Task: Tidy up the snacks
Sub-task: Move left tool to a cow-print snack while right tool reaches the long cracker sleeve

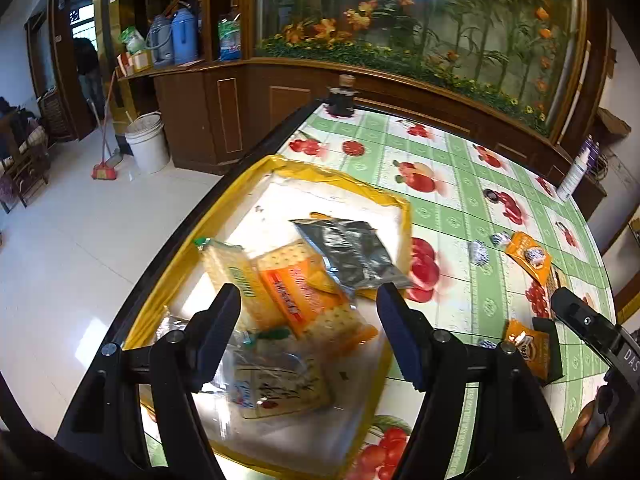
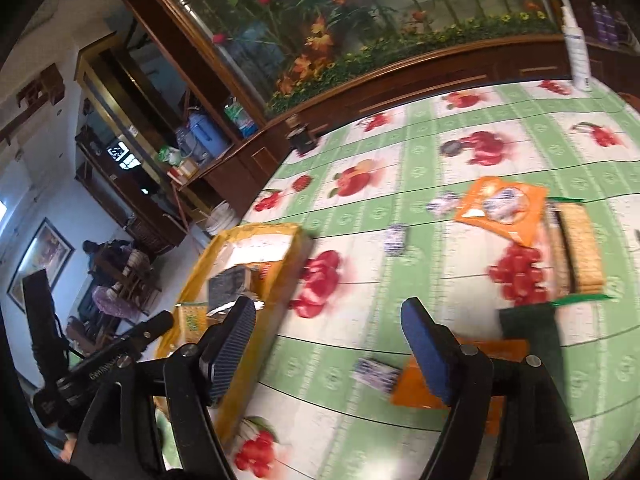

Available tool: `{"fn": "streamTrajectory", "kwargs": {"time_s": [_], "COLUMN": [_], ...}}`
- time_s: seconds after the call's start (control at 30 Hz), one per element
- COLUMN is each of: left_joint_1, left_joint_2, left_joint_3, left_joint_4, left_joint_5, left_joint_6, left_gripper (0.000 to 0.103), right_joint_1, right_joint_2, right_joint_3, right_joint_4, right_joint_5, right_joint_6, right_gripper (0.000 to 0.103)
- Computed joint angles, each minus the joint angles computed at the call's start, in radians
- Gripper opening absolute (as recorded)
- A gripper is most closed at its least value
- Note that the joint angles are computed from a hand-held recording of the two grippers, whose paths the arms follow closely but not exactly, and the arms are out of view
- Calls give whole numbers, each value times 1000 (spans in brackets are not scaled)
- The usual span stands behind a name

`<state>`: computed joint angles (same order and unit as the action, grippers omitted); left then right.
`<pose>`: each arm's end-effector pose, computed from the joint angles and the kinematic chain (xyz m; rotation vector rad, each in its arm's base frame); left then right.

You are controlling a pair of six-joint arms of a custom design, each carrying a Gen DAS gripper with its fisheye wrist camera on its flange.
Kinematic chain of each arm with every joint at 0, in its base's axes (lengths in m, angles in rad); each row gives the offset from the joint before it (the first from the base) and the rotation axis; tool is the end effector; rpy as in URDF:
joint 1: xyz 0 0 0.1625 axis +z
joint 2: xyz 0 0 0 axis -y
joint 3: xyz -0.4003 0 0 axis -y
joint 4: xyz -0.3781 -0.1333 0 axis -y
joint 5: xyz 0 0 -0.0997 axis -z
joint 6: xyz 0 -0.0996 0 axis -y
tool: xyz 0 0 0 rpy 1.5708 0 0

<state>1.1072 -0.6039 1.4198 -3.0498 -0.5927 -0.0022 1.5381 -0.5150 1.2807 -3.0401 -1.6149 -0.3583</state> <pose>-0.1205 -0.7239 0.1320 0.1079 2.1788 -0.9823 0.1040 -0.7652 0.0863 0.4307 -2.7619 0.9945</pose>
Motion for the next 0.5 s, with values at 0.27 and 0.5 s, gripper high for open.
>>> {"fn": "streamTrajectory", "kwargs": {"time_s": [0.27, 0.5], "left_joint_1": [-30, -33], "left_joint_2": [49, 103], "left_joint_3": [-25, -76], "left_joint_4": [83, 224], "left_joint_5": [-68, -154], "left_joint_6": [-8, -63], "left_gripper": [73, 73], "right_joint_1": [-63, -78], "right_joint_2": [-86, -102], "right_joint_3": [111, 139], "right_joint_4": [-85, -82], "right_joint_5": [-38, -68], "right_joint_6": [7, -109], "right_gripper": [79, 79]}}
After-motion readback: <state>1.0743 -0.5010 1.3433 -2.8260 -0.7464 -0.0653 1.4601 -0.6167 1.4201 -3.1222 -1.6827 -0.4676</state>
